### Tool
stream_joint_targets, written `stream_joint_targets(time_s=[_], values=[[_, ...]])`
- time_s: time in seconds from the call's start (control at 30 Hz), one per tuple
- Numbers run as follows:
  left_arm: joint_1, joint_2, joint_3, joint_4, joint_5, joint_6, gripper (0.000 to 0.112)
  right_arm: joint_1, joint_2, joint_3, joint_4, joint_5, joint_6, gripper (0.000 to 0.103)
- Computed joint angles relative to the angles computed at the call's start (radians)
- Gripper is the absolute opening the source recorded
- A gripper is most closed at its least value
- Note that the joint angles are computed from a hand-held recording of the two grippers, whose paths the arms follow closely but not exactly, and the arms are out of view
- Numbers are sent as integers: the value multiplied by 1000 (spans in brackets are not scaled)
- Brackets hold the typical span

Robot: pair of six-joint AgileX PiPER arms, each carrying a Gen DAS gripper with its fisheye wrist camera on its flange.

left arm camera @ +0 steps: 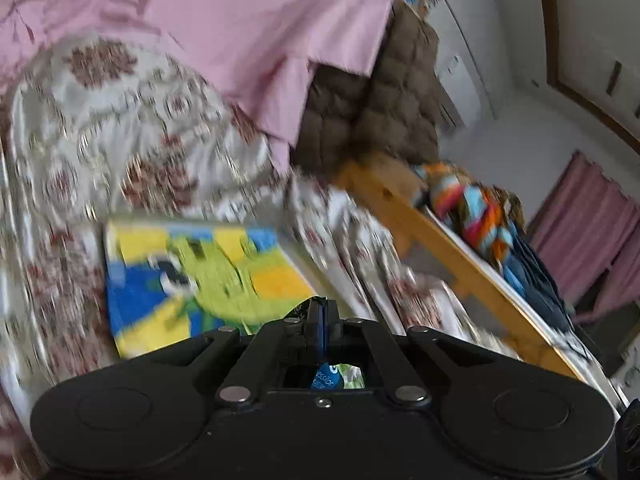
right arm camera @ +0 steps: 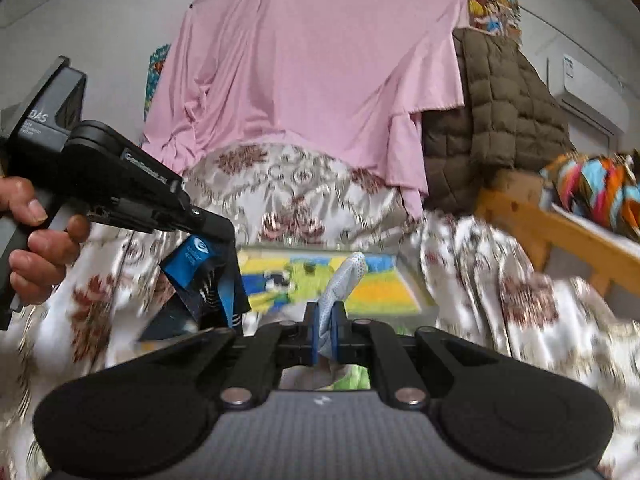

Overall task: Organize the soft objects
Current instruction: 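Carry the cap and sock onto the cartoon tray and open both tools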

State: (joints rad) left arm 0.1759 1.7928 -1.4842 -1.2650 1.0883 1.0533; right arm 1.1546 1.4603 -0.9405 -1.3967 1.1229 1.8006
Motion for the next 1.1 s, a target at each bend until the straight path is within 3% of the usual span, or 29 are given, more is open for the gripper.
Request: stream_joint_targets(time_s=[0.13, 0.27, 0.37, 0.43, 0.63, 0.83, 0.9, 1.0, 1.1], values=[[-45, 150, -246, 47, -70, -98, 0, -222, 60, -91, -68, -232, -68, 6], [-94, 341, -530, 149, -106, -247, 0, -426, 206, -260, -71, -448, -149, 7], [-135, 485, -739, 263, -111, -367, 0, -545, 338, -404, 4, -579, -232, 7], [-155, 572, -854, 321, -101, -441, 0, -607, 430, -515, 142, -643, -358, 7], [-186, 700, -969, 421, -89, -522, 0, -696, 625, -756, 524, -665, -729, 7], [-212, 718, -953, 527, -88, -551, 0, -725, 710, -899, 743, -563, -938, 11], [-222, 714, -944, 570, -98, -571, 2, -731, 715, -905, 751, -548, -936, 18], [-239, 652, -834, 611, -161, -559, 14, -735, 702, -885, 736, -549, -902, 28], [-256, 564, -703, 646, -236, -548, 23, -735, 668, -836, 704, -568, -862, 50]])
